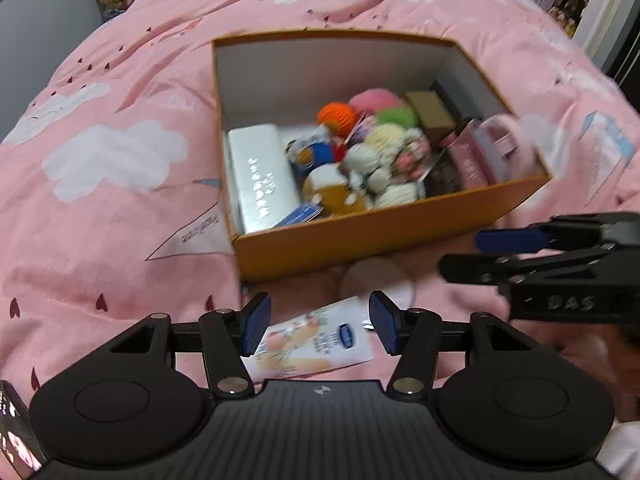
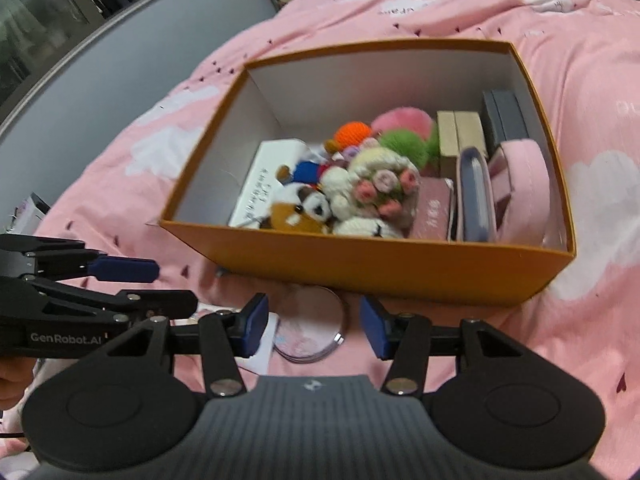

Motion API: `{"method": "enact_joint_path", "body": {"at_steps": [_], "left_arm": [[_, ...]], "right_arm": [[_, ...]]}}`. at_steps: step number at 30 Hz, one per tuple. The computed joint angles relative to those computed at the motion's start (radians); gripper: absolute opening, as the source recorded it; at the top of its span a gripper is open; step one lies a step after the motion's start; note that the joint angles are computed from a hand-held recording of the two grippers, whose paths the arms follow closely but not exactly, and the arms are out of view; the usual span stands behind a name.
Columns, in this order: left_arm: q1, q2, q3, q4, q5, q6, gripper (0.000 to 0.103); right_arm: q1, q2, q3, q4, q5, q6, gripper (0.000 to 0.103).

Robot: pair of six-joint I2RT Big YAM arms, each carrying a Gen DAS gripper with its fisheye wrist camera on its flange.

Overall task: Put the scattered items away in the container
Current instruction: 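Withdraw both tools toward the white Vaseline tube and round mirror, then grasp the round mirror with the right gripper while the left grasps the Vaseline tube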

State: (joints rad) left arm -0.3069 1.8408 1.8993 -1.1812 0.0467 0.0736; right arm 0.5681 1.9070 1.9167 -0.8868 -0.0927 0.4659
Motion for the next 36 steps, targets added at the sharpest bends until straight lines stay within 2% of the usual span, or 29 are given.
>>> {"method": "enact_joint_path", "body": {"at_steps": [3,6,9,14,22,29,31,36], "left_arm": [[0.0,0.0,-0.017,0.01,-0.024,-0.003,0.064],[0.004,-0.002,-0.024,0.006,-0.014,-0.022,0.064],[0.012,-0.007,-0.032,0.001,0.009,-0.032,0.064],[0.017,-0.011,-0.042,0.001,-0.004,-0.027,0.064],[0.019,0.013,-0.029,-0.033,-0.014,-0.009,0.064],[0.024,0.062,0.014,-0.093,-0.043,0.017,0.064],[0.021,0.063,0.012,-0.093,-0.046,0.058,0.065],[-0.003,0.07,0.008,-0.095,-0.102,0.249,0.065]], "right_arm": [[-0.003,0.013,0.006,-0.02,0.0,0.008,0.056],[-0.009,0.027,0.02,-0.044,0.0,0.03,0.056],[-0.014,0.028,0.013,-0.04,-0.002,0.041,0.056],[-0.022,0.03,-0.003,-0.026,-0.024,0.061,0.056],[-0.027,0.07,0.035,-0.048,-0.083,0.054,0.056],[-0.032,0.107,0.068,-0.072,-0.12,0.058,0.056],[-0.033,0.117,0.078,-0.079,-0.131,0.059,0.056],[-0.035,0.154,0.112,-0.093,-0.159,0.057,0.055]]}}
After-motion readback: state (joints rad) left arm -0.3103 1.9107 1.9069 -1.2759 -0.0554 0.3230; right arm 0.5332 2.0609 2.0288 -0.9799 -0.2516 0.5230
